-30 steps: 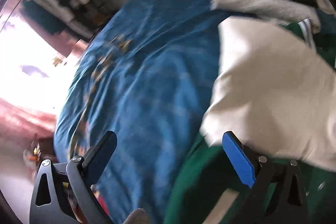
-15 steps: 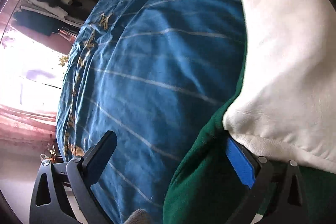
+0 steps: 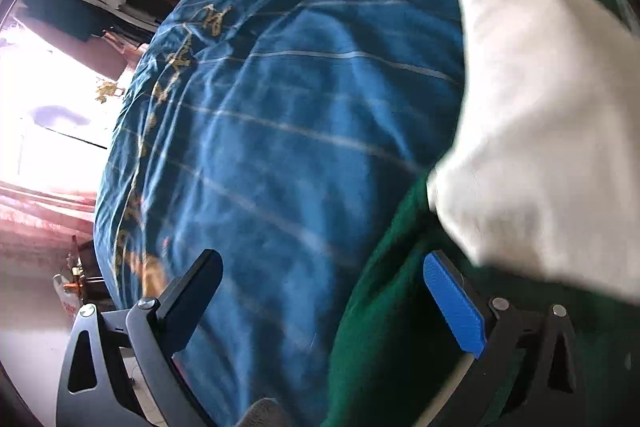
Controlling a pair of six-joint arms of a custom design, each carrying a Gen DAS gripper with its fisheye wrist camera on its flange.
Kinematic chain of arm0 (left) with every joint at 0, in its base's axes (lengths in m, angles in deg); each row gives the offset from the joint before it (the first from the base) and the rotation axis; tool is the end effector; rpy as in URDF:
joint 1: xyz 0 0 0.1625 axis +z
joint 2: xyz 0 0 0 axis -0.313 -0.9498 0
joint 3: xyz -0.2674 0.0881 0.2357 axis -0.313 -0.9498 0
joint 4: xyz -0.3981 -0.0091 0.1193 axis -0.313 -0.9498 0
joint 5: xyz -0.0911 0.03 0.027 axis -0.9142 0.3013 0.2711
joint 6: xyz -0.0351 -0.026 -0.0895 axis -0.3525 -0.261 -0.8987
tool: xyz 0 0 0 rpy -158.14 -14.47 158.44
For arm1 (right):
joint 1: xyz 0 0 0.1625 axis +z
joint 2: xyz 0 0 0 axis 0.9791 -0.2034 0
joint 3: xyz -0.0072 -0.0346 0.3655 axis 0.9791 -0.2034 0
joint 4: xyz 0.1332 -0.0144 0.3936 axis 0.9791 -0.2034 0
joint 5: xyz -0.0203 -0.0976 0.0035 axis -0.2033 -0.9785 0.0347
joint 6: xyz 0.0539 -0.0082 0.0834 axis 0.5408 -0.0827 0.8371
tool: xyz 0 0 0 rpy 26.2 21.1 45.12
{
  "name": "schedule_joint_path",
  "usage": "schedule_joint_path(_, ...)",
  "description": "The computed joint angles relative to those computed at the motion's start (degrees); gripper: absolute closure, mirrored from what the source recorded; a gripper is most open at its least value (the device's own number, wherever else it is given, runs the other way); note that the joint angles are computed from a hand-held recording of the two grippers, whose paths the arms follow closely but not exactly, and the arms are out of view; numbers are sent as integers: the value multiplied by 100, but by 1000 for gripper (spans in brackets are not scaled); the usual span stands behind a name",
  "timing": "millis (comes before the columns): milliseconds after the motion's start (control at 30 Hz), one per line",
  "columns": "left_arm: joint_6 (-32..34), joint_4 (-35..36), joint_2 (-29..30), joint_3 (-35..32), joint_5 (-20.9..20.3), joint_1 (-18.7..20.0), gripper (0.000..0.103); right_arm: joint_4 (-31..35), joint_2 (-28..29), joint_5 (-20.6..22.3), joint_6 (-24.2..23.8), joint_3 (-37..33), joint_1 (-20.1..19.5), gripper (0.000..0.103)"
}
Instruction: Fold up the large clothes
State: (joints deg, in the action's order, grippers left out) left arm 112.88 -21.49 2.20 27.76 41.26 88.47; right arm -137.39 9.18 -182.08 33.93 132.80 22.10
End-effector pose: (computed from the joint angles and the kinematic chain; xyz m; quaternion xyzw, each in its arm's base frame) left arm -0.0554 -0.8087 0.2698 0.3044 0.7989 -0.0247 0.5181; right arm 0.1541 -0.4209 0.1298 -0.5816 -0.7549 0.2116 0.2169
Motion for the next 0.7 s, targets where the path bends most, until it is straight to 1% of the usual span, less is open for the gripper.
schedule_joint_path(33, -119, 223, -232, 151, -83, -30, 0, -9, -86, 187, -44, 29, 153, 53)
schedule_joint_path(100, -391, 704, -696, 493, -176, -95, 0, -61, -175, 516, -41, 109, 417, 40)
schedule_joint_path(200, -732, 1265, -1436, 1145, -221, -159, 0, -335, -95, 1185, 72, 352, 729, 40)
schedule_joint_path(233, -804, 1330, -1603, 1361, -192, -189, 0, -552, -28, 1451, 71, 498, 741, 40)
schedule_joint_path(267, -818, 1335, -1791, 1623, -161, -193, 0, -938, 80, 1762, 97, 716, 737, 54)
schedule_joint_path(300, -806, 1337, -1951, 1880, -118, -170, 0, -1124, 292, 1882, 359, 744, 875, 93)
schedule_joint_path(333, -796, 1309, -2037, 2065, -24, -141, 0, -1071, 521, 1915, 714, 701, 1061, 94)
schedule_joint_path(400, -695, 1017, -2200, 2472, 141, -48, 0, -459, 574, 1769, 1261, 739, 1190, 93)
schedule_joint_path(433, -695, 1007, -2236, 2536, 172, -27, 0, -376, 525, 1744, 1569, 814, 1215, 90)
schedule_joint_path(467, -809, 1132, -2268, 2572, 176, 8, 0, -260, 419, 1734, 1761, 845, 1220, 85)
schedule_joint_path(500, -830, 1157, -2322, 2589, 106, 17, 0, 31, 343, 1727, 1929, 731, 1274, 83)
schedule_joint_path(533, -704, 990, -2404, 2665, 31, 26, 0, 553, 319, 1690, 2042, 470, 1354, 80)
schedule_joint_path(567, -625, 894, -2489, 2748, -2, 11, 0, 902, 307, 1470, 2203, 195, 1573, 78)
schedule_joint_path(600, -417, 653, -2585, 2853, -111, 24, 0, 1011, 413, 1256, 2163, -70, 1613, 74)
schedule_joint_path(633, -298, 495, -2663, 2955, -168, 22, 0, 881, 523, 924, 2097, -325, 1835, 71)
schedule_joint_path(667, -94, 280, -2734, 3079, -232, 35, 0, 510, 731, 775, 1883, -498, 1893, 67)
schedule_joint_path(700, 113, 140, -2760, 3182, -293, 88, 0, -90, 987, 786, 1533, -700, 1907, 65)
